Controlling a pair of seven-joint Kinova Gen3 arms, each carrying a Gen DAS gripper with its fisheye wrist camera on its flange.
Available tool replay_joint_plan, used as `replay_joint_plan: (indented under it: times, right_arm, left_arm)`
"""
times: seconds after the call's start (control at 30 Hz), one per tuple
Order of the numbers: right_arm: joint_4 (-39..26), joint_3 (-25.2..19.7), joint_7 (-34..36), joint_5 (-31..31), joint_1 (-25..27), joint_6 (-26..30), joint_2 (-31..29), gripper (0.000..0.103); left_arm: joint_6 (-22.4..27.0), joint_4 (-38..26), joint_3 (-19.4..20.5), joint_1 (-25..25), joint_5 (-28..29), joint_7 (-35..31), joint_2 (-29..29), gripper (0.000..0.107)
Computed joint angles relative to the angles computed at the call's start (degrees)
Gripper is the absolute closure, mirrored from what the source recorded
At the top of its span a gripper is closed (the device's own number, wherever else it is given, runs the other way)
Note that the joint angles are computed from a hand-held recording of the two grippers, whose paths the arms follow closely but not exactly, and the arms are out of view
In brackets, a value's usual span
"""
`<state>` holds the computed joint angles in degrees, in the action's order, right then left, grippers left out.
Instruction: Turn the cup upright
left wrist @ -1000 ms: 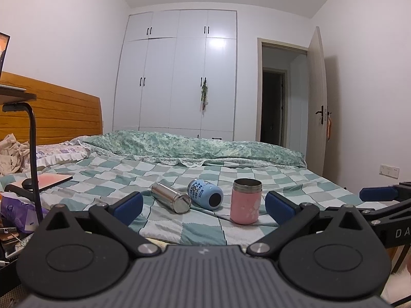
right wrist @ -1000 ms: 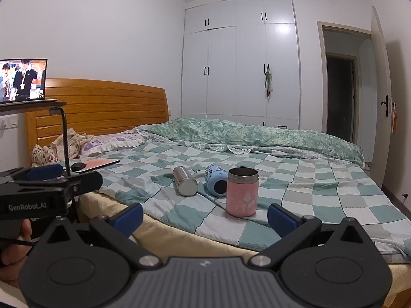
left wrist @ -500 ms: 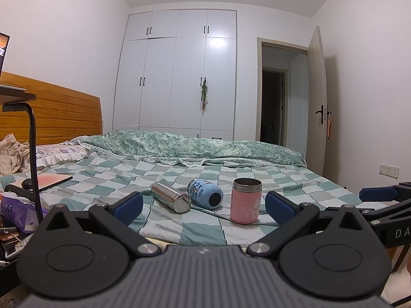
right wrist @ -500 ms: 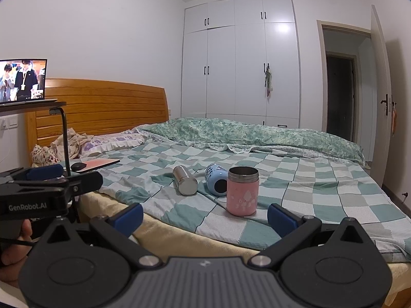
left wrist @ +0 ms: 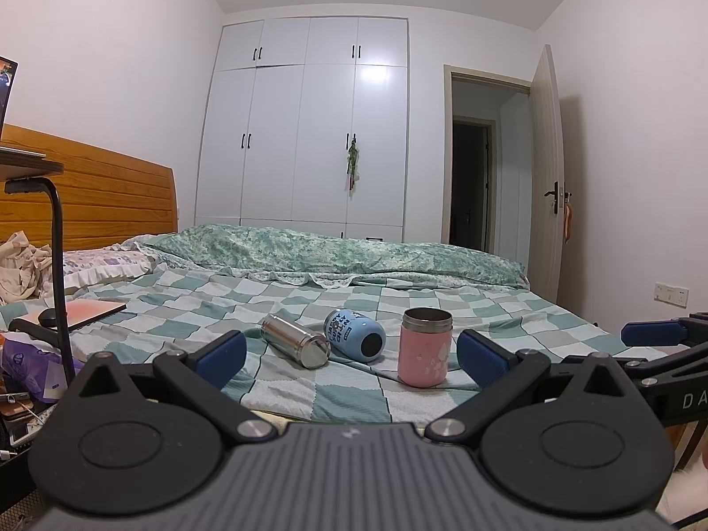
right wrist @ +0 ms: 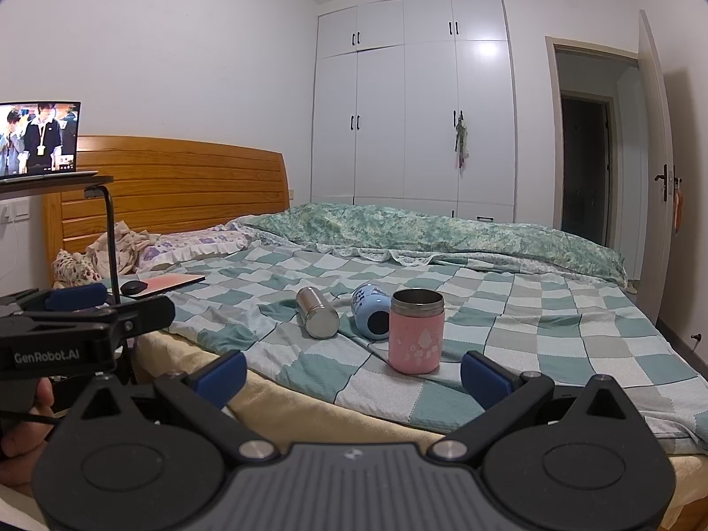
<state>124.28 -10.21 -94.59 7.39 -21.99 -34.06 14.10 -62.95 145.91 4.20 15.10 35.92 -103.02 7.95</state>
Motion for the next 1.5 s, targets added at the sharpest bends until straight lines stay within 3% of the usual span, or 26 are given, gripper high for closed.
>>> replay_joint_plan:
  times: [0.57, 0.67, 0.77, 0.83, 0.93, 1.03, 1.13, 1.33, 1.5]
  right_arm:
    - [-0.1, 0.1, 0.1, -0.1, 0.0, -0.3, 0.2, 0.0]
    - [-0.5, -0.1, -0.5, 0.5, 0.3, 0.1, 0.4, 0.0]
    - [-1.5, -0.5, -2.4, 2.9, 1.7, -0.1, 0.9, 0.0]
    - [-4.3, -3.9, -3.1, 4.9, 5.6, 1.8, 2.2, 0.0]
    - [-12.0, -10.8, -6.0, 10.4, 12.4, 8.7, 5.4, 0.0]
    - [-20.0, -11.1, -11.2, 16.0, 12.4, 13.4, 9.4, 0.0]
    - [-27.9, -14.9, -15.2, 22.2, 14.6, 18.0, 14.0, 0.0]
    - [-43.9, -30.6, -14.9, 28.6, 21.5, 30.9, 24.6, 0.0]
    - [-57.1, -43.7, -10.2, 32.9, 23.3, 42.6, 34.3, 0.001]
  left_arm:
    - [-0.3, 0.0, -0.1, -0.1, -0.1, 0.2, 0.3, 0.004]
    - [1.1, -0.3, -0.3, -0.5, -0.5, 0.2, -0.1, 0.004]
    - [5.5, -1.7, -2.0, -2.5, -3.4, 1.5, -1.4, 0.004]
    - [9.7, -2.9, -2.3, -6.0, -7.5, 3.1, -2.2, 0.004]
    - [13.6, -6.6, -3.5, -8.3, -8.6, 1.0, -1.5, 0.004]
    - [17.4, -10.4, -4.2, -10.5, -9.7, 1.4, -0.8, 0.004]
    - [24.1, -15.3, -4.1, -14.0, -12.8, 3.7, -0.1, 0.004]
    - [34.0, -24.7, -6.2, -16.7, -17.6, 8.3, 3.7, 0.004]
    - [37.7, -31.2, -7.2, -17.3, -19.6, 9.0, 8.1, 0.004]
